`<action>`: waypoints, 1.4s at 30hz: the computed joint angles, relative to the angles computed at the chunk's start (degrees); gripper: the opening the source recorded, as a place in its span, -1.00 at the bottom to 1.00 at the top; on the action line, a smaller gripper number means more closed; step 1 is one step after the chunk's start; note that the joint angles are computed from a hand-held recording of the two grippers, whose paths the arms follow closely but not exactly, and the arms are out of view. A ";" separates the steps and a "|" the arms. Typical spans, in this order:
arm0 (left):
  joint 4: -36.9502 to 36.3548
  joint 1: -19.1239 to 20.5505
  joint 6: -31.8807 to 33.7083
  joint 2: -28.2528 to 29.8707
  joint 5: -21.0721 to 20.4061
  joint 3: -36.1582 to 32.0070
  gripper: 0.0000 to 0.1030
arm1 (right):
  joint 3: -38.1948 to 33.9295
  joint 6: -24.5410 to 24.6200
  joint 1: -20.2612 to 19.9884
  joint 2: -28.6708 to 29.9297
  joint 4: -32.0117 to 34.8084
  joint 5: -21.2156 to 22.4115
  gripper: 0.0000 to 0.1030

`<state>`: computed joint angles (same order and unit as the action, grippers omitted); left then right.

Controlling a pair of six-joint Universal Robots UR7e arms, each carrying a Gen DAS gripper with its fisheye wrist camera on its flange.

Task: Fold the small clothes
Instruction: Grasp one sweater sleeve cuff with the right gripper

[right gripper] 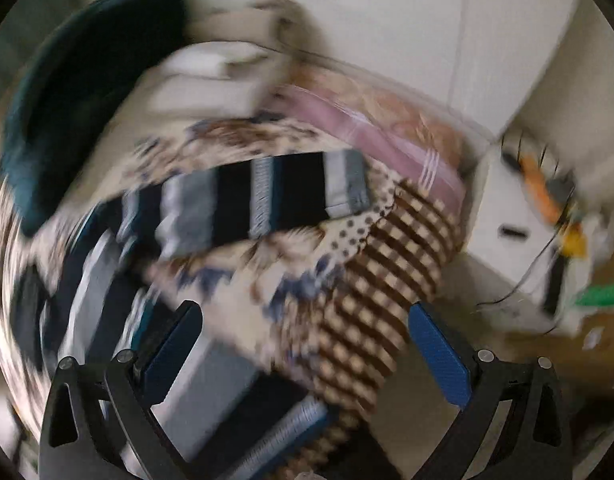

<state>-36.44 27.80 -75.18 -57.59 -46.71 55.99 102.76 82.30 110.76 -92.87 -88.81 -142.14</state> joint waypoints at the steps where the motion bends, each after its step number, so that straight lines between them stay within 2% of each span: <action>1: -2.57 1.78 0.79 0.15 -0.48 2.83 1.00 | 3.31 -1.26 -3.83 -1.93 -4.78 0.36 1.00; 4: -8.10 6.16 1.92 0.89 -1.19 8.92 1.00 | 11.73 -5.86 -14.23 -6.56 -19.03 3.49 1.00; 5: -10.20 7.65 2.13 1.06 -1.57 10.95 1.00 | 14.03 -7.68 -15.83 -7.82 -23.46 4.20 1.00; 6: -10.83 8.60 2.14 1.14 -1.92 11.72 1.00 | 16.53 -10.13 -19.80 -8.65 -29.46 5.69 1.00; 8: -13.61 11.04 2.01 1.60 -2.34 14.37 1.00 | 20.57 -14.96 -24.29 -9.17 -41.45 7.05 1.00; 11: -16.69 13.60 2.46 3.34 -2.20 15.68 1.00 | 24.47 -22.16 -28.96 -7.53 -58.86 9.71 0.91; 13: -18.73 14.66 3.08 3.58 -2.01 16.91 1.00 | 24.88 -24.66 -29.55 -4.75 -65.36 8.68 0.78; 14: -19.77 14.95 3.55 3.48 -1.70 17.64 1.00 | 24.65 -25.03 -29.13 -3.26 -67.20 7.45 0.64; 15: -20.79 15.14 3.94 3.29 -1.34 18.32 1.00 | 24.03 -24.77 -28.68 -2.19 -67.16 6.20 0.42; 16: -21.57 15.31 4.15 3.22 -1.09 18.72 1.00 | 22.58 -23.25 -27.54 -0.30 -64.89 2.74 0.26; 17: -22.33 15.44 4.25 3.10 -0.87 19.15 1.00 | 21.50 -22.31 -26.44 1.42 -63.85 -0.22 -0.16; 18: -22.88 15.53 4.16 3.02 -0.71 19.49 1.00 | 20.76 -22.28 -26.09 2.27 -63.54 -0.96 -0.58; 19: -23.13 15.56 3.96 2.88 -0.65 19.70 1.00 | 19.69 -22.78 -25.53 3.48 -63.43 -1.17 -0.66; 22: -24.12 15.44 4.13 2.43 -0.40 19.92 1.00 | 16.01 -24.11 -21.97 6.64 -62.39 -3.81 -0.72; 26: -27.44 15.91 5.79 0.12 -0.40 21.39 1.00 | 6.92 -28.09 -14.52 13.53 -58.07 -7.59 -0.72; 31: -27.29 17.27 6.23 -3.17 0.89 21.43 1.00 | -9.19 -38.38 -4.49 27.37 -55.44 -8.52 -0.72; 34: -24.60 18.48 4.59 -5.76 2.76 20.66 1.00 | -19.50 -43.44 0.48 36.64 -52.85 -6.12 -0.72; 37: -20.54 19.65 1.36 -9.01 4.84 19.77 1.00 | -31.22 -49.57 4.33 48.14 -50.47 -0.91 -0.73; 40: -14.31 20.91 -3.37 -13.39 7.22 19.40 1.00 | -42.67 -52.82 6.85 59.53 -46.20 3.91 -0.73; 42: -9.73 21.75 -7.02 -16.15 7.98 19.16 1.00 | -52.82 -55.83 8.16 69.00 -42.46 7.30 -0.73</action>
<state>-46.17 49.56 -82.20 -73.74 -38.72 75.15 49.94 26.47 118.93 -23.87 -131.27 -134.84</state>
